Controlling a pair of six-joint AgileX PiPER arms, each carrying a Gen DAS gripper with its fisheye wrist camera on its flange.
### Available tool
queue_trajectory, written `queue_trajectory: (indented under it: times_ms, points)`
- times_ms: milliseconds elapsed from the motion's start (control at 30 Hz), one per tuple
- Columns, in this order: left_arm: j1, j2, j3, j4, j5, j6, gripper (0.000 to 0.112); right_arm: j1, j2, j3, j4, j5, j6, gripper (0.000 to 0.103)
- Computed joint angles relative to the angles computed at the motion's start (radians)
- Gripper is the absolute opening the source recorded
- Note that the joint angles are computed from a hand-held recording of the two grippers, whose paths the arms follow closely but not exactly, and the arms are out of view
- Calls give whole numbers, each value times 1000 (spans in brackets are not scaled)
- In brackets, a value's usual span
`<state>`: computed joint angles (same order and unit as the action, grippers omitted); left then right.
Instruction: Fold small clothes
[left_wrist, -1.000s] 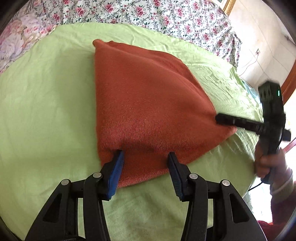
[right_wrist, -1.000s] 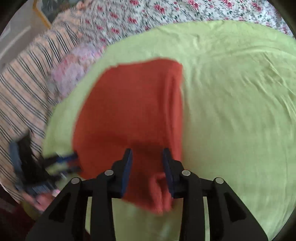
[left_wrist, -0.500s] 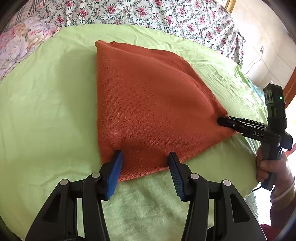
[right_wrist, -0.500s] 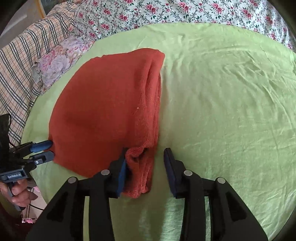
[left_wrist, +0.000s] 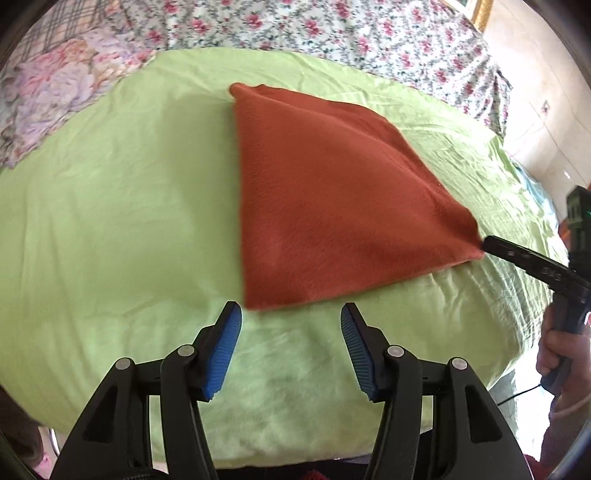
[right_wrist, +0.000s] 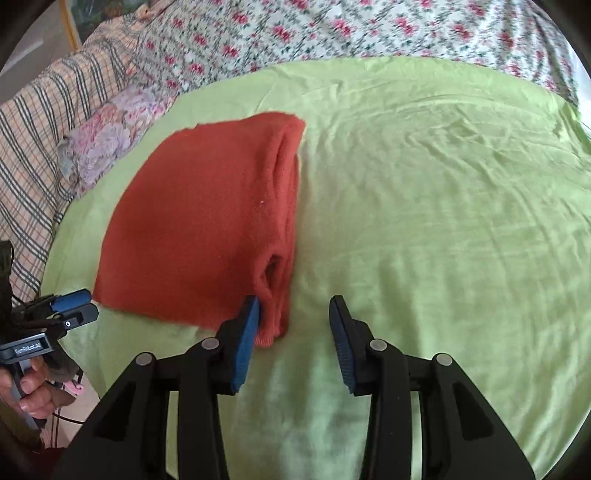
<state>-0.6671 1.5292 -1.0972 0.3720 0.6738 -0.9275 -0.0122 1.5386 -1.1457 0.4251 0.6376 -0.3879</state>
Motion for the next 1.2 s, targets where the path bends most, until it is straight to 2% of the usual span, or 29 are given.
queue_trajectory:
  times_ms: [133, 200, 300, 467, 533, 600, 667, 900, 1000, 1100, 1200]
  points:
    - [-12, -24, 19, 22, 29, -65, 58, -35, -65, 41, 82, 21, -60, 41]
    - [-1, -36, 26, 9, 18, -62, 61, -49, -78, 51, 137, 40, -97, 41]
    - [28, -43, 18, -13, 9, -40, 62, -60, -67, 38, 220, 66, -156, 41]
    - [64, -60, -12, -50, 10, -10, 65, -36, -36, -14, 239, 80, -143, 43]
    - [60, -68, -31, -27, 29, -18, 74, -30, -35, -28, 269, 107, -162, 54]
    - [65, -52, -72, -18, 56, -6, 82, -17, -38, -41, 272, 121, -171, 61]
    - [83, -30, -111, -26, 61, 20, 82, -5, -31, -61, 268, 117, -171, 64]
    - [177, 100, -258, -99, 67, 119, 82, -7, 130, -265, 254, 129, -97, 64]
    - [206, 175, -333, -123, 97, 148, 82, 0, 224, -369, 196, 135, -33, 64]
    - [220, 220, -381, -118, 122, 149, 82, 9, 338, -513, 130, 181, 46, 64]
    - [232, 242, -402, -126, 128, 152, 82, 17, 440, -642, 90, 227, 109, 57]
